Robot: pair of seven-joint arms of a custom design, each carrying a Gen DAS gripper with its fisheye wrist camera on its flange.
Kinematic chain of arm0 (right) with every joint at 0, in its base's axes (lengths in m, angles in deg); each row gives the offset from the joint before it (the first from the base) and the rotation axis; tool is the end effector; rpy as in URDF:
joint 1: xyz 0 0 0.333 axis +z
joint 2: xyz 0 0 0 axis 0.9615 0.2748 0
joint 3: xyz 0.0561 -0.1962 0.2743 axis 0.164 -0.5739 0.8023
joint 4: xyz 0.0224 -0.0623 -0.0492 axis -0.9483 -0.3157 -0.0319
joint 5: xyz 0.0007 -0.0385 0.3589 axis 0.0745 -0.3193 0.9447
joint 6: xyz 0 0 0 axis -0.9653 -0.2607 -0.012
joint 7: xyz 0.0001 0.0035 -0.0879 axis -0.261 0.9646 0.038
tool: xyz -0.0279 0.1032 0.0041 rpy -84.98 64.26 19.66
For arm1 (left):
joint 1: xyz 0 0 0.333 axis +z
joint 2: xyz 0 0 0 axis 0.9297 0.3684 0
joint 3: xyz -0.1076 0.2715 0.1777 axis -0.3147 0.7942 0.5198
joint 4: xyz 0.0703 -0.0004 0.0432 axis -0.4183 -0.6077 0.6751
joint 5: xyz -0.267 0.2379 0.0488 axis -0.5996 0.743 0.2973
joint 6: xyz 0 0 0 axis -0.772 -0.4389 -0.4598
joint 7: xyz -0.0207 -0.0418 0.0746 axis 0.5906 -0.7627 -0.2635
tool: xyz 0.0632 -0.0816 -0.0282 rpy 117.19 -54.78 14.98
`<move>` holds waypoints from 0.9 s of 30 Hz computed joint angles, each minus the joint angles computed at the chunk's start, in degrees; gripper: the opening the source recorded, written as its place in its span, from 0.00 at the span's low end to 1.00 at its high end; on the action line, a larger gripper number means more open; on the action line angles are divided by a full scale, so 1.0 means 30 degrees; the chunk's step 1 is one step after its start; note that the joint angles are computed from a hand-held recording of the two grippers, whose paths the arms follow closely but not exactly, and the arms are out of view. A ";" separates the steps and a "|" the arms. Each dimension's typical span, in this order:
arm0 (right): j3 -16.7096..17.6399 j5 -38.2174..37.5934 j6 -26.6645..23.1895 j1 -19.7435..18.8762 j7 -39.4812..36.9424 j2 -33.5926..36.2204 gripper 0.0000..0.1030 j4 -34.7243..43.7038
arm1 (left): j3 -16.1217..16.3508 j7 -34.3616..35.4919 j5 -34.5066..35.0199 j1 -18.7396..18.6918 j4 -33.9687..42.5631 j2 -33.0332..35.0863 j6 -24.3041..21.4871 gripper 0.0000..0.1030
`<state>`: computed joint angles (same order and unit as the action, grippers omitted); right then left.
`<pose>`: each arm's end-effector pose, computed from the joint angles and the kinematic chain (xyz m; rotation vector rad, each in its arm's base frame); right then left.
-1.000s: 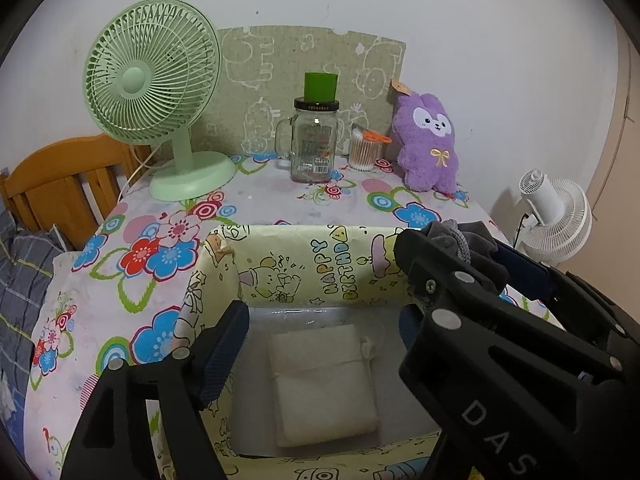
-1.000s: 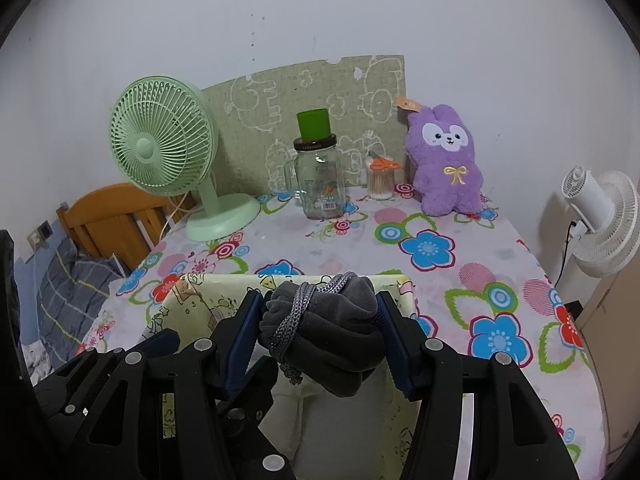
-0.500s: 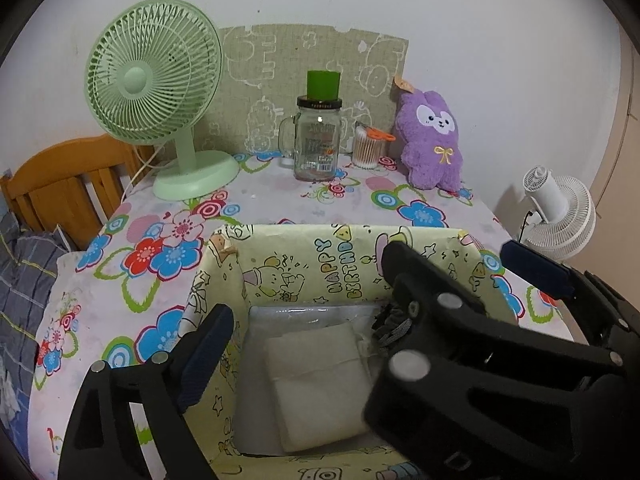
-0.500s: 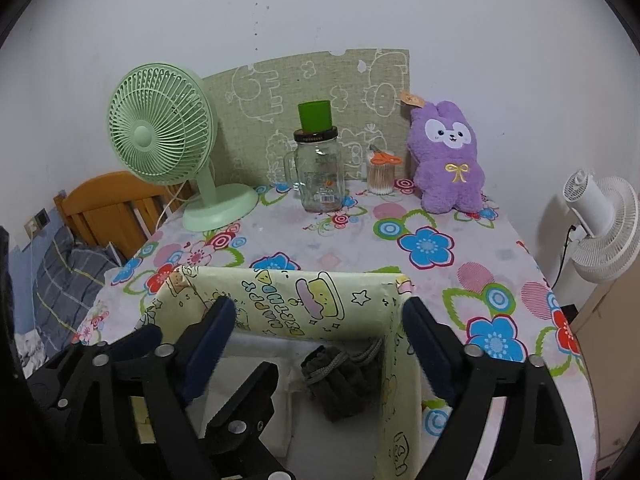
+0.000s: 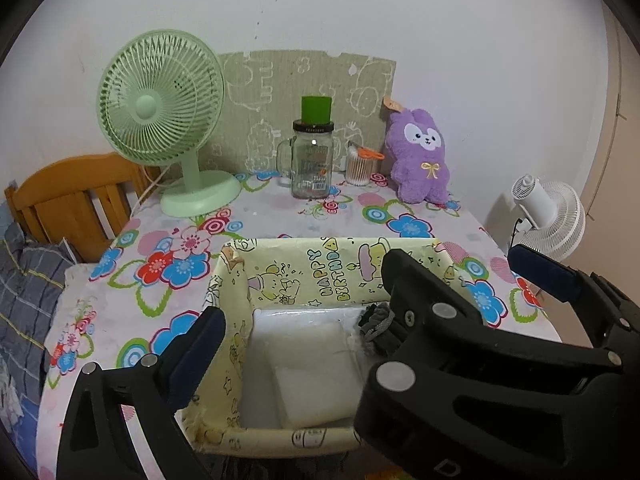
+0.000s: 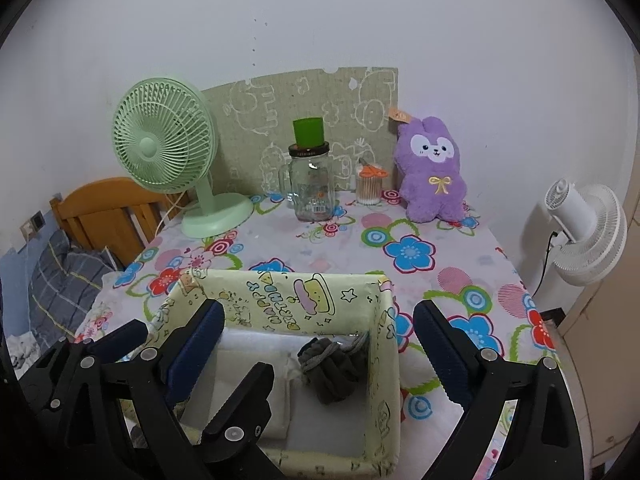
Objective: Organize soft objects
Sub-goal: 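Withdraw both tools from the box back toward the remaining items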
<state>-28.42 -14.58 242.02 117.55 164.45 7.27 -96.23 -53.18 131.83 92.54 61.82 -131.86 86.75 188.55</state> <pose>0.6795 0.3645 0.4180 -1.6268 1.6425 -0.7159 0.6512 -0.1190 0.3853 -1.5901 1.8469 -0.9382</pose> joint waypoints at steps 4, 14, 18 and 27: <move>-0.0864 -0.0477 0.0431 0.0886 0.0518 -0.0747 0.94 -0.1239 | 0.1347 -0.0011 -0.0469 -0.1281 -0.1040 -0.0685 0.0737 0.99; -0.2419 -0.1243 0.1831 0.2736 0.1127 -0.2308 0.94 -0.3914 | 0.2784 0.1483 -0.2563 -0.2996 -0.3346 -0.2106 0.2146 1.00; -0.2855 -0.1048 0.2148 0.3376 0.0892 -0.2808 0.94 -0.4756 | 0.2489 0.2293 -0.3464 -0.2929 -0.4145 -0.2656 0.2438 1.00; -0.6078 -0.0727 0.2902 0.6615 0.1344 -0.3375 0.94 -0.6826 | 0.1033 0.3415 -0.4410 -0.1902 -0.5745 -0.3576 0.3602 1.00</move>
<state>-46.65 -16.76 250.73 137.39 168.49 -2.85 -116.71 -50.08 142.07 79.31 56.11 -149.10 76.02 199.36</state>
